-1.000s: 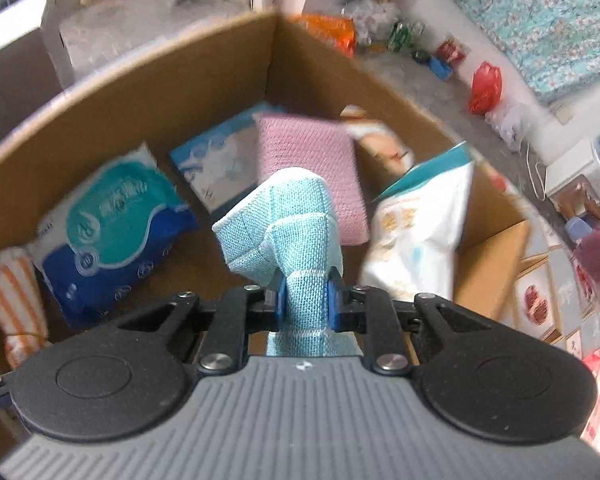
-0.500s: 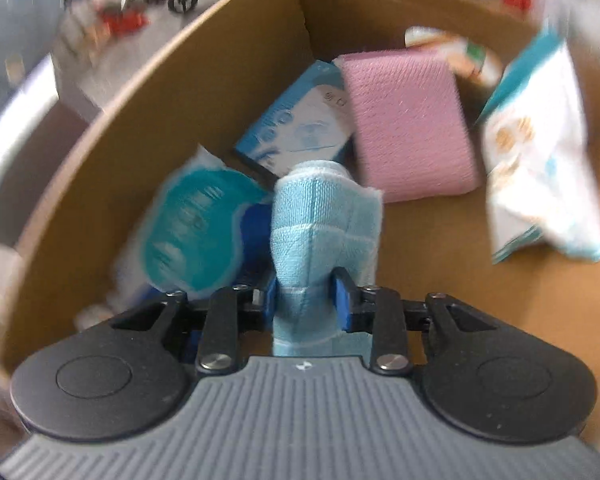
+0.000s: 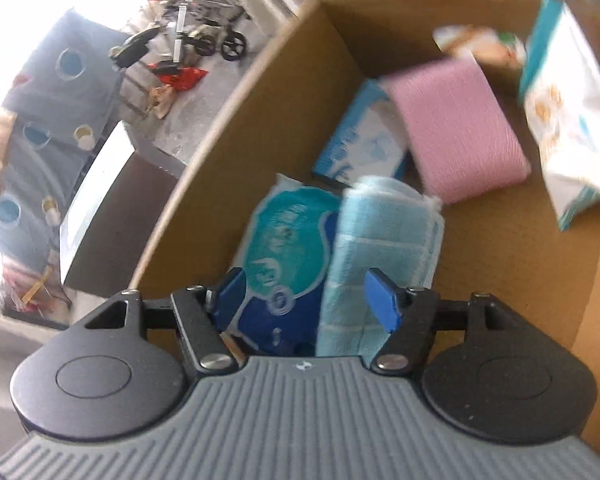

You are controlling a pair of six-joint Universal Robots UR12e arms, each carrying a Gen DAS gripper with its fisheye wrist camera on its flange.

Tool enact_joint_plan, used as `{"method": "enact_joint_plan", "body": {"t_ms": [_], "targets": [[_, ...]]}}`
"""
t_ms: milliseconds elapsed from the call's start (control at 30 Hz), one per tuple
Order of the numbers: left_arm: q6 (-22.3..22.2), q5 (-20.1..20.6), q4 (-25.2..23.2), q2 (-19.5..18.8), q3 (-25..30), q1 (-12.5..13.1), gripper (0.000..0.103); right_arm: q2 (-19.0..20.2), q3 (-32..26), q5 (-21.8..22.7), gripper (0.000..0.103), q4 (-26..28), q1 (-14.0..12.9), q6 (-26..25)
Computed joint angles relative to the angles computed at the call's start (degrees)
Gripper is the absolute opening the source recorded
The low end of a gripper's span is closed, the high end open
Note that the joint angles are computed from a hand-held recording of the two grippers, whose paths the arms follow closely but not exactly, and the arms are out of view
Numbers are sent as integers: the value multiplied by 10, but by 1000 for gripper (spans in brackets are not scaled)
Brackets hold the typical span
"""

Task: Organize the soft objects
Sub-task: 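Lay the blue towel flatter in the box and open the right tool, then move both tools back from the box to the pile on the table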

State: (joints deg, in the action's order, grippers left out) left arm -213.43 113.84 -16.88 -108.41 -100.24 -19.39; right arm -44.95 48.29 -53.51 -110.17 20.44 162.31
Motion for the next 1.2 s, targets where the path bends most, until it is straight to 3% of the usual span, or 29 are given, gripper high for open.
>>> {"method": "enact_joint_plan", "body": {"t_ms": [133,300,433,533,600,733,867,1033,1200], "targets": [[-4,8,-1,2,1,-5,74,-46,68,-7,77,-95,-3,-43],[0,28,9,5,1,-18,80,-91,131,11,79,-182,-16,-51],[14,46,28,8,-1,-34,87,-141,218,61,85,-287,-46,-35],[27,49,44,9,-3,-46,90,-183,305,104,91,-410,-81,-2],[33,40,55,8,-4,-52,92,-204,356,109,93,-485,-102,21],[46,6,71,1,0,-63,92,-246,454,81,93,-606,-148,74],[71,-22,78,-14,15,-78,92,-271,525,22,93,-680,-187,122],[118,-64,68,-49,56,-95,93,-290,591,-44,93,-719,-232,166],[161,-107,35,-98,112,-107,93,-280,620,-90,93,-757,-256,217]]}}
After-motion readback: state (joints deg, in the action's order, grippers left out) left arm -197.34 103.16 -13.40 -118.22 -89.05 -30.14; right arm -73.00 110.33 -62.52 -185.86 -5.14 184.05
